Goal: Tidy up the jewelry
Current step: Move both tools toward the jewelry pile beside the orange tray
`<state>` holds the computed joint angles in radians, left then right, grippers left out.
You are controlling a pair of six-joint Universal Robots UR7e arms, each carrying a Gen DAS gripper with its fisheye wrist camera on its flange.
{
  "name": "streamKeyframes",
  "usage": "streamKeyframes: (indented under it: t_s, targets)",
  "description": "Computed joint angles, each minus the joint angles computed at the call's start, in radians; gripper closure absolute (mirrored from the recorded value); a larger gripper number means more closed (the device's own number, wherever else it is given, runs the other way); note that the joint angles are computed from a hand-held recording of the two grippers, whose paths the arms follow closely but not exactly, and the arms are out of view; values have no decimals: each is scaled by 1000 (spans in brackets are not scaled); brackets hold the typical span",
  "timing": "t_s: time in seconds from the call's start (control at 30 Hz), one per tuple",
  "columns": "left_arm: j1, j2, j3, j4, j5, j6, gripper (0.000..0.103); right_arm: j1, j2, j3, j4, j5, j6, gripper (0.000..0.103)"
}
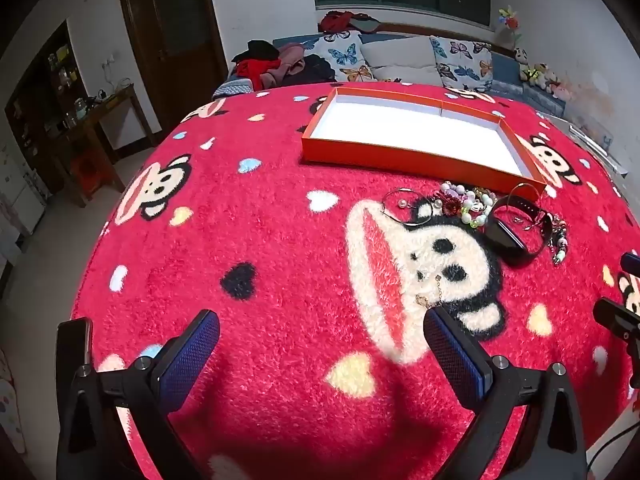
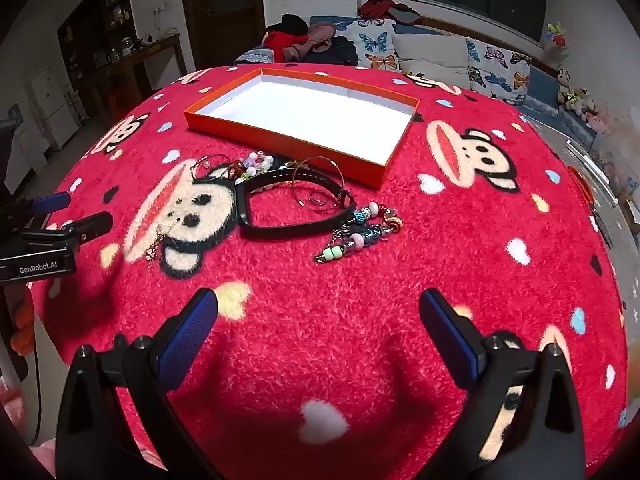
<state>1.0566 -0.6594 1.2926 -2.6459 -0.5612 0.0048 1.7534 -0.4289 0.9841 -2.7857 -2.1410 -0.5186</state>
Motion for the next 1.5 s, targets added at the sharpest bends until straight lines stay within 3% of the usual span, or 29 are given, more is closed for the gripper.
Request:
streamKeyframes:
  t_s: [0.27, 0.33, 0.53, 1.5]
  targets:
    - [-3, -8, 35, -38, -8, 18, 0, 3, 0, -1, 9, -6, -1, 2]
    - [-2, 0, -1, 23, -5, -17, 0, 3, 7, -7, 11, -3, 3, 2]
    - [-3, 0, -7, 39, 6, -26, 0, 4, -1, 2, 12, -2, 5, 2]
    - [2, -6, 1, 44, -4, -34, 0, 1, 2, -4, 36, 10, 12, 3]
